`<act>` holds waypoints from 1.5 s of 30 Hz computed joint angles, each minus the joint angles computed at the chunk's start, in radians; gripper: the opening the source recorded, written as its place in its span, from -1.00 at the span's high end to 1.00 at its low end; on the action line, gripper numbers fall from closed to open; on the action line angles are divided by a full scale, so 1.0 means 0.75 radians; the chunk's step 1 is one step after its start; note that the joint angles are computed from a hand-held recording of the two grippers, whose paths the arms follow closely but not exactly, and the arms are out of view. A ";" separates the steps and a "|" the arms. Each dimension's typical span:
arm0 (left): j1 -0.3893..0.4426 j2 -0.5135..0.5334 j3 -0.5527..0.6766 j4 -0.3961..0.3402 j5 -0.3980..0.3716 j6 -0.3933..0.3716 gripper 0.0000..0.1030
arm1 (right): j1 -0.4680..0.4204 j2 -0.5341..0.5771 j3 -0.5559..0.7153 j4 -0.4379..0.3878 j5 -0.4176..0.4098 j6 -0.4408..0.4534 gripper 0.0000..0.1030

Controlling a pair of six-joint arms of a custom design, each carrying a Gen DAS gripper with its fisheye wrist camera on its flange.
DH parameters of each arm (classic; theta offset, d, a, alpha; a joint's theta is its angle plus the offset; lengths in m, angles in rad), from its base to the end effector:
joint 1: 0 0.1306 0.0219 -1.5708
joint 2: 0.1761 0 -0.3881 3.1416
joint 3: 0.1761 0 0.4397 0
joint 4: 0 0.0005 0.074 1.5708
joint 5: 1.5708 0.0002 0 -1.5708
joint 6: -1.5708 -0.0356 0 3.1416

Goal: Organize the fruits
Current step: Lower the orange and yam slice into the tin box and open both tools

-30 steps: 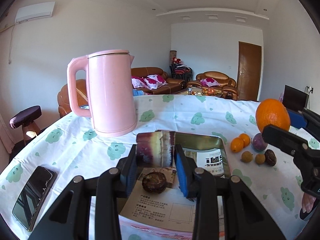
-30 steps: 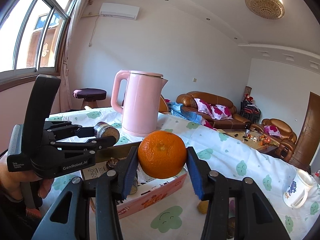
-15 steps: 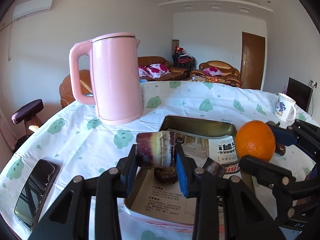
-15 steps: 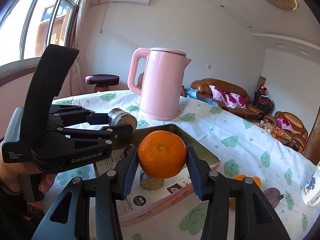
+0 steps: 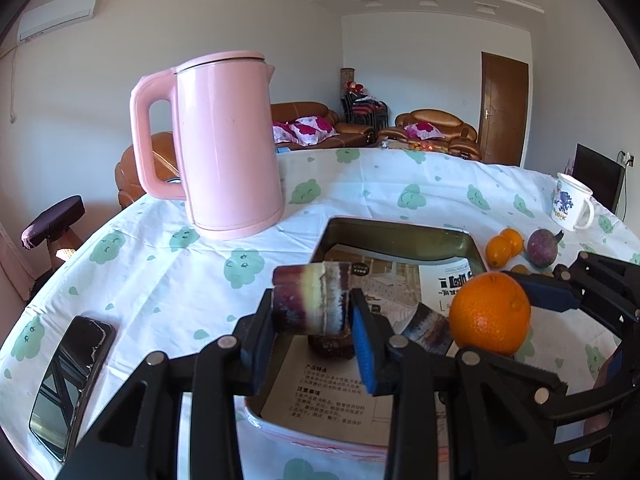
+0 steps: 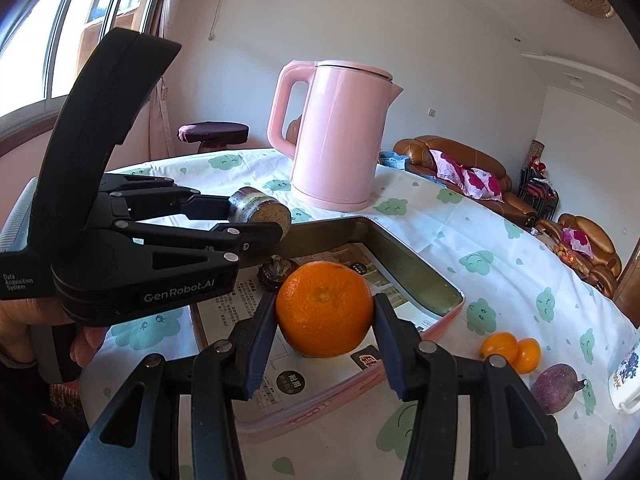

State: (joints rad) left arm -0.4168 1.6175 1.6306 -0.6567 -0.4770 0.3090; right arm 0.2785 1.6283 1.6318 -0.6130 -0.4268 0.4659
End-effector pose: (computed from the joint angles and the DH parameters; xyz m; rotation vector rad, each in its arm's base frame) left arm 0.5840 -0.2412 0.4513 -0.1430 2.1301 0.1056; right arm 0.6101 0.1892 0.4486 -0.9969 1.8931 0.3549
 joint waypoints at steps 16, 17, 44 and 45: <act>-0.004 0.036 0.035 -0.079 0.033 -0.019 0.29 | 0.019 0.042 0.059 -0.149 0.022 0.091 0.03; -0.004 0.038 0.036 -0.084 0.036 -0.020 0.29 | 0.020 0.045 0.064 -0.159 0.024 0.097 0.03; -0.023 -0.027 -0.028 0.018 -0.045 -0.027 -0.50 | -0.012 0.016 0.028 -0.063 -0.008 -0.028 -0.20; -0.022 -0.033 -0.031 0.026 -0.044 -0.020 -0.50 | -0.017 0.004 0.011 -0.034 -0.002 -0.036 -0.20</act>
State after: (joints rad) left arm -0.4333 1.5928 1.6071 -0.6372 -0.5099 0.2939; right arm 0.2659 1.6315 1.6402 -0.6385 -0.4286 0.4386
